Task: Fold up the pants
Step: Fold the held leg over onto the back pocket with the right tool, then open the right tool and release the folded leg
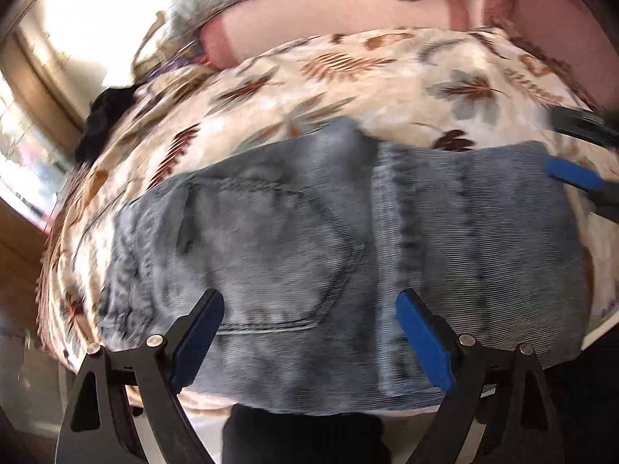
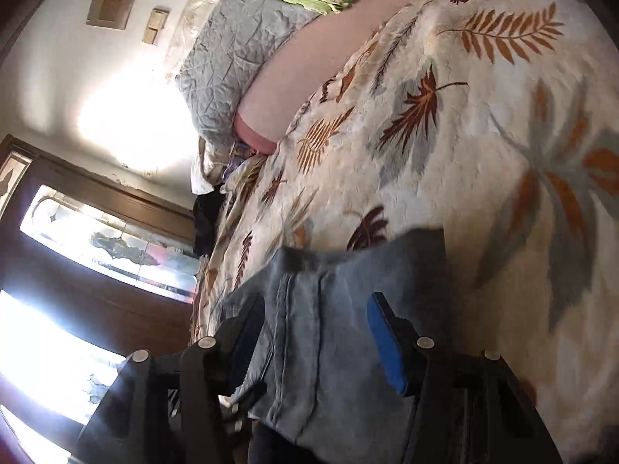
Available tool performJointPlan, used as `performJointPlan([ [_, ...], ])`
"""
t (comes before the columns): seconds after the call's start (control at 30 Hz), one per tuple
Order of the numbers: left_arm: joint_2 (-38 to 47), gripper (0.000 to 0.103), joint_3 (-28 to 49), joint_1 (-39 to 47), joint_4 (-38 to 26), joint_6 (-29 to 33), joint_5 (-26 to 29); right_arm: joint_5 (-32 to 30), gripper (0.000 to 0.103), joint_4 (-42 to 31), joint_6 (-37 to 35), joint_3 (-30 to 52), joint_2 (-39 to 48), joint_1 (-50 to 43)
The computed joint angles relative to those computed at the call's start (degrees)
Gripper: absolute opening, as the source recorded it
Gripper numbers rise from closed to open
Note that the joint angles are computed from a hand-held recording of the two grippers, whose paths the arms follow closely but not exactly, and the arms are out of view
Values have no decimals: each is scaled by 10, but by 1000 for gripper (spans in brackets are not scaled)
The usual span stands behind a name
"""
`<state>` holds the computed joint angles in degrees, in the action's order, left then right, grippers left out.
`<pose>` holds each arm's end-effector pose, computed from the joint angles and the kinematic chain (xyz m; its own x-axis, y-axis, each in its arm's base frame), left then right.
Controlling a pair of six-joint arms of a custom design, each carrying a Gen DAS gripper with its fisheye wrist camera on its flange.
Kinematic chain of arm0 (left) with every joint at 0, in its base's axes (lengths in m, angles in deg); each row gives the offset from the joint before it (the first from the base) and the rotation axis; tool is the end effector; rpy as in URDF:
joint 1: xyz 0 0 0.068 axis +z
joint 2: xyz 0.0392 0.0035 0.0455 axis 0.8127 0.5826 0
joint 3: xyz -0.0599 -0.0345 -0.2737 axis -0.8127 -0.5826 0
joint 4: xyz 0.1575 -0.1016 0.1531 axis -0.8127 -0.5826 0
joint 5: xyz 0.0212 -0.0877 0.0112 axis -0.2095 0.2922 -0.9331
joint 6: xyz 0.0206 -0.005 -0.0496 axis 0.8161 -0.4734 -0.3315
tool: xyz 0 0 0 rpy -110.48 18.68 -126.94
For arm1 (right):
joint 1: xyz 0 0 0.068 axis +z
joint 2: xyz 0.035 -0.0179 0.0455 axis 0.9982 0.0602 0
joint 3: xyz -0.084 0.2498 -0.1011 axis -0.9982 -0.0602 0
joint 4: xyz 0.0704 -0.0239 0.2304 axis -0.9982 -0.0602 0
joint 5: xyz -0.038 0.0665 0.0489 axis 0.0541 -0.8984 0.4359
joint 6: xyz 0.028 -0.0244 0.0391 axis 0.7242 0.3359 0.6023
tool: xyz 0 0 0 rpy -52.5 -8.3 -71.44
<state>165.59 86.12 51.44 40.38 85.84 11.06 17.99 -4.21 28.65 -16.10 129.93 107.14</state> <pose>0.1952 -0.0026 0.1424 -0.8659 0.1670 -0.4715 0.0578 0.9697 0.2373 0.2724 0.1213 0.1075 -0.8698 0.3954 -0.2951 -0.0188 0.5711 0.8207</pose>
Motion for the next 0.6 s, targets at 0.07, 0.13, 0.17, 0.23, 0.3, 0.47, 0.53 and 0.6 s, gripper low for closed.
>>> performJointPlan([
  [0.07, 29, 91, -1, -39, 21, -12, -11, 2, 61, -55, -19, 64, 53, -3],
  [0.13, 82, 91, -3, -71, 48, -20, -42, 15, 61, -66, -34, 97, 105, -5],
  [0.17, 102, 91, -2, -76, 57, -29, -50, 12, 61, -29, -11, 86, 111, -9],
  [0.23, 90, 91, -9, -62, 60, -29, -33, 4, 61, -28, -15, 76, 92, -16],
  [0.3, 78, 91, -1, -39, 39, -16, -14, 13, 61, -4, -28, 41, 63, -18],
  [0.47, 21, 91, -12, 42, 28, 12, 8, -11, 61, 30, -53, -42, -10, 6],
  [0.53, -3, 91, -13, 96, 15, 35, 35, -25, 61, 58, -50, -70, -22, 29],
  [0.6, -34, 91, -21, 160, 9, 69, 60, -35, 61, 126, -21, -99, -4, 59],
])
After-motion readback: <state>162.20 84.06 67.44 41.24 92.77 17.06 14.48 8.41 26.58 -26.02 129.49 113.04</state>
